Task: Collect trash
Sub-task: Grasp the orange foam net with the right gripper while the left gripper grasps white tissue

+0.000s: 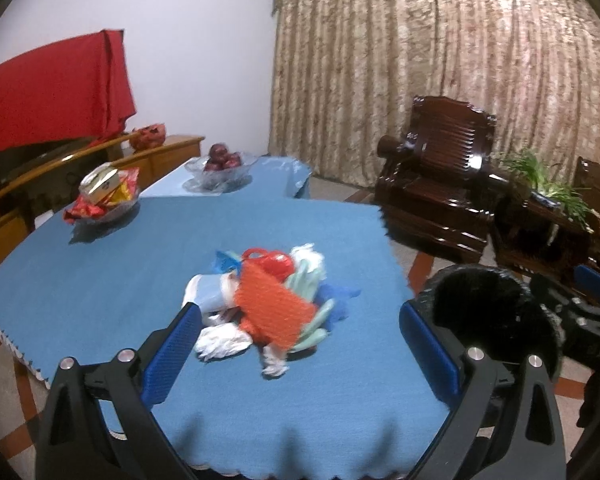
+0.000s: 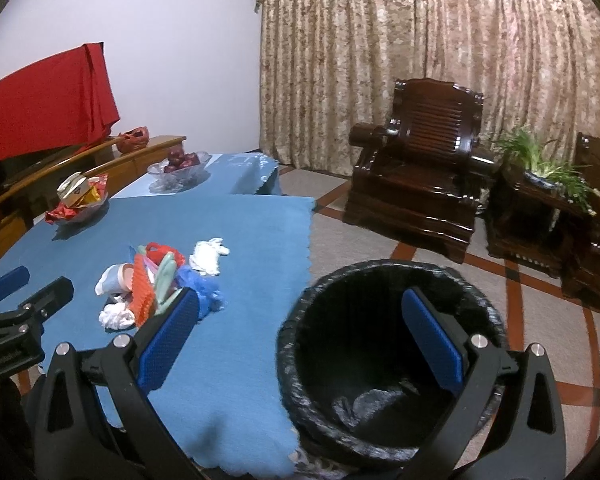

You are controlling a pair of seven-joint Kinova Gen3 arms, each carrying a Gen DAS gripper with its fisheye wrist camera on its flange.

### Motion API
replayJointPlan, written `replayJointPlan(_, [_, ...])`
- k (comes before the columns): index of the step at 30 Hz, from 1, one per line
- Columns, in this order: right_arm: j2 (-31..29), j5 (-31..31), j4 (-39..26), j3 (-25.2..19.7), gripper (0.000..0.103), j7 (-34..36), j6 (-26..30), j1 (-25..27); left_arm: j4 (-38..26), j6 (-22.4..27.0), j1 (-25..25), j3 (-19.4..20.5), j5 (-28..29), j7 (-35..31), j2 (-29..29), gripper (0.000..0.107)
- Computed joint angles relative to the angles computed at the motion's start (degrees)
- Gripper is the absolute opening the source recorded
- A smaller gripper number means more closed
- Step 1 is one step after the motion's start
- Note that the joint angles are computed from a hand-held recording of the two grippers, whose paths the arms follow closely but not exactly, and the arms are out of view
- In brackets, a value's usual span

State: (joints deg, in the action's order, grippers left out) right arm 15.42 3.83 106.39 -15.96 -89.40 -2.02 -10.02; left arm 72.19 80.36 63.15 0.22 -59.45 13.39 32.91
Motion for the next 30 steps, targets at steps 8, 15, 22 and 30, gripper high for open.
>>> replayJointPlan(8, [8.1, 0.9, -6.4, -2.0, 0.098, 1.5, 1.3, -3.9, 10.5, 3.5, -2.4, 0.1, 0.8, 8.2, -2.3, 0.097])
replayJointPlan(15, [15.2, -0.5, -13.4, -1.3, 0.082, 3.6, 4.9, -8.9, 18.5, 0.1, -7.6, 2.9, 1.6, 12.8, -4.5, 0.092])
replayJointPlan(22, [21.3, -1.8, -20.5, -9.0, 0.066, 11.2, 9.6, -7.7, 22.6, -1.9, -10.4, 4.1, 3.1, 14.3, -5.8, 0.092])
replayJointPlan(30, [25.6, -4.9, -28.8, -3.4, 0.029, 15.9, 17.4, -15.2, 24.7, -3.5, -12.6, 4.7, 2.7, 15.3, -7.3, 0.092])
